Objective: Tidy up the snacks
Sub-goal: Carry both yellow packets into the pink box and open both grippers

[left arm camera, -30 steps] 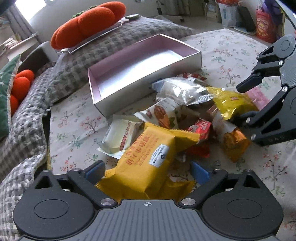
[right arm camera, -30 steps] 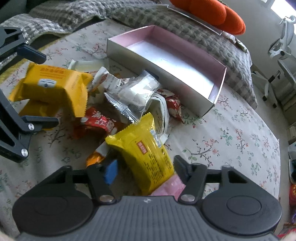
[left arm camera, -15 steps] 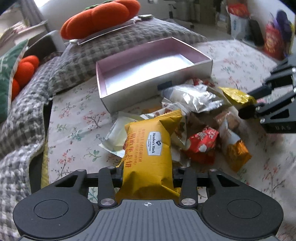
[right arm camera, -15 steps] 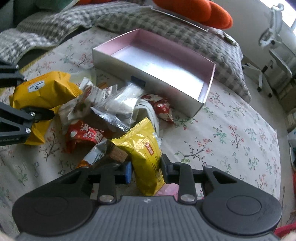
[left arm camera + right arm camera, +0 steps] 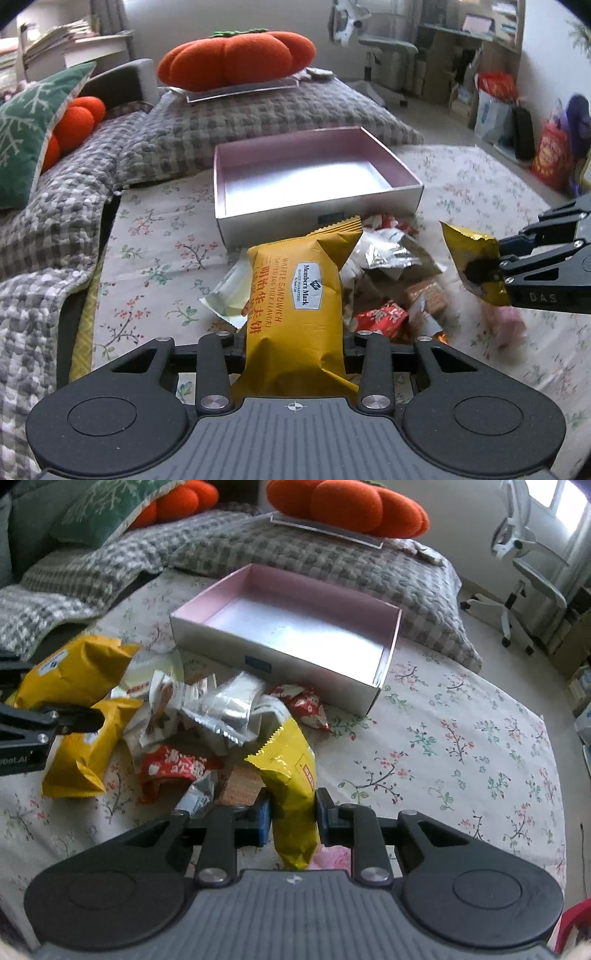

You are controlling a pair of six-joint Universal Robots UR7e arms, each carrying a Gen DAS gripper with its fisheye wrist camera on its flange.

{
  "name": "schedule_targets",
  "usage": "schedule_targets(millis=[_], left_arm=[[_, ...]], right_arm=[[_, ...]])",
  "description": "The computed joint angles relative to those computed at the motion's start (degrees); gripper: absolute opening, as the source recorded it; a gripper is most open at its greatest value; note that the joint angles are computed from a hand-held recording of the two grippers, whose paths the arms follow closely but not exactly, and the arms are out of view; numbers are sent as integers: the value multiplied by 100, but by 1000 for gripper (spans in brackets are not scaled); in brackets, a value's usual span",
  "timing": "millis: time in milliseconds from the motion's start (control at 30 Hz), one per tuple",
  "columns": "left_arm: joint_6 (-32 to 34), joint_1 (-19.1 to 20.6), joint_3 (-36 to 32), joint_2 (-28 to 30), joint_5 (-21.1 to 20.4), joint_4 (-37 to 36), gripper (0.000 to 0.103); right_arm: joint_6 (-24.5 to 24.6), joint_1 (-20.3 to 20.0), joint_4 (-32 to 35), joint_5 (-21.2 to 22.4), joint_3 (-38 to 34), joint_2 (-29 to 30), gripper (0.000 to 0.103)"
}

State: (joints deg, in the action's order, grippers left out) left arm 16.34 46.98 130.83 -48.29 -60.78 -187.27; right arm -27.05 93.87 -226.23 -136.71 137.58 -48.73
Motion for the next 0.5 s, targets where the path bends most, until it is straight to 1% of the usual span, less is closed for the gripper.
schedule_targets(millis=[267,400,500], left_arm=[[-358,128,-1,-166,-147,56,36],[-501,146,-2,-243,-192,-19,36],[-589,165,-26,-294,-305,14,36]], right_arm=[[154,55,-167,118,22,-3,22],[275,27,-177,286,70,-96,22],[261,9,-288,400,106,-134,22]])
